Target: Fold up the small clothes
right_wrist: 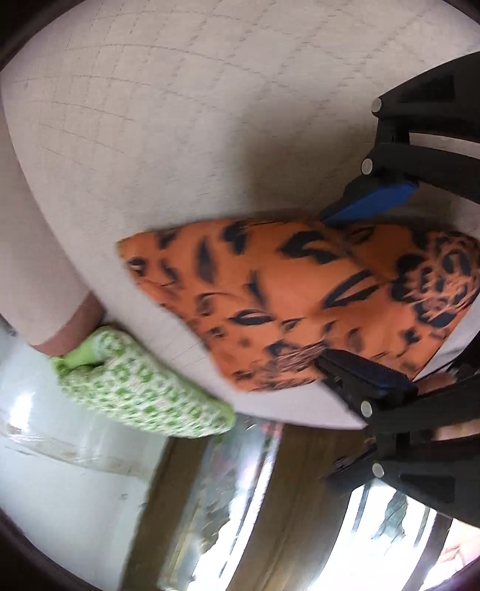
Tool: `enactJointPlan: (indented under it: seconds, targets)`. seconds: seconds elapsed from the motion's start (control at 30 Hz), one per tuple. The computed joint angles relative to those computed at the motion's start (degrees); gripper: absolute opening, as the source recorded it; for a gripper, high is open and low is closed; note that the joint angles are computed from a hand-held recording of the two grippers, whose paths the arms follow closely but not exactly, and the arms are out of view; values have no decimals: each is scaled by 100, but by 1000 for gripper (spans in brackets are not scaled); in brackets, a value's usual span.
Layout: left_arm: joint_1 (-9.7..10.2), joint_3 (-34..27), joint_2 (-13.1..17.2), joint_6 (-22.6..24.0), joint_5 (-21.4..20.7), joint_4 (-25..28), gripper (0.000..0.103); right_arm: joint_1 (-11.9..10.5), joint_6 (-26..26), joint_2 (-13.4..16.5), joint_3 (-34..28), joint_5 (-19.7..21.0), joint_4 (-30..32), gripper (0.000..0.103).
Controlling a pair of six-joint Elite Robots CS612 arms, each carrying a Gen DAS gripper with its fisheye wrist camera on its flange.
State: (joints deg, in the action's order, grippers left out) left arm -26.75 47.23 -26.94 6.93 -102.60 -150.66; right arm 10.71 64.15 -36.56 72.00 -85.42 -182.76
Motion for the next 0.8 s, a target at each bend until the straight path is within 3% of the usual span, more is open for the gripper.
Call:
enactJointPlan:
  seconds: [0.07,0.1,0.13,0.17,0.2,0.23,0.3,0.33,0.37,0.43,0.5,0.53,0.57,0.63,0.7,0.77,0.8]
  targets:
    - [6,-6,4,-3,-35,8,57,-95,415,83,-63,56,-36,73]
    - [12,-27,13,0,-61,27,57,-163,483,173,-171,302,-5,72]
    - [16,-29,15,-7,-79,27,57,-217,529,269,-284,584,-5,60]
    - [24,-45,22,-11,-107,42,57,-216,377,355,-489,654,235,40]
    - [30,-56,27,-28,-125,50,57,-187,-1,301,-602,486,714,39]
    - [32,-62,30,-41,-131,53,57,-112,-297,222,-649,105,988,33]
    - [29,-66,34,-67,-106,55,57,98,-1259,156,-913,-814,1601,32]
    - [28,-73,37,-66,-112,68,57,162,-1544,185,-1077,-1064,1895,33]
    - [22,-74,36,-49,-122,89,57,159,-1589,258,-1190,-1073,2277,34]
    - [9,-41,20,-43,-60,36,57,48,-1161,294,-1113,-651,2322,43]
    - [15,-65,30,-71,-89,68,57,-25,-877,242,-876,-405,1636,59]
    - [17,-69,31,-76,-90,74,57,-38,-767,209,-786,-401,1389,71]
    - [12,-71,31,-79,-74,78,57,-57,-751,183,-695,-438,1067,77]
    - [8,-76,32,-67,-45,82,57,-119,-487,204,-636,-399,674,77]
    - [11,-95,40,-72,-60,99,57,-228,-48,350,-816,-73,596,77]
    - [16,-84,36,-73,-82,91,57,-336,201,521,-1049,394,963,35]
    - [17,-77,34,-72,-81,76,57,-319,88,541,-1081,344,1033,35]
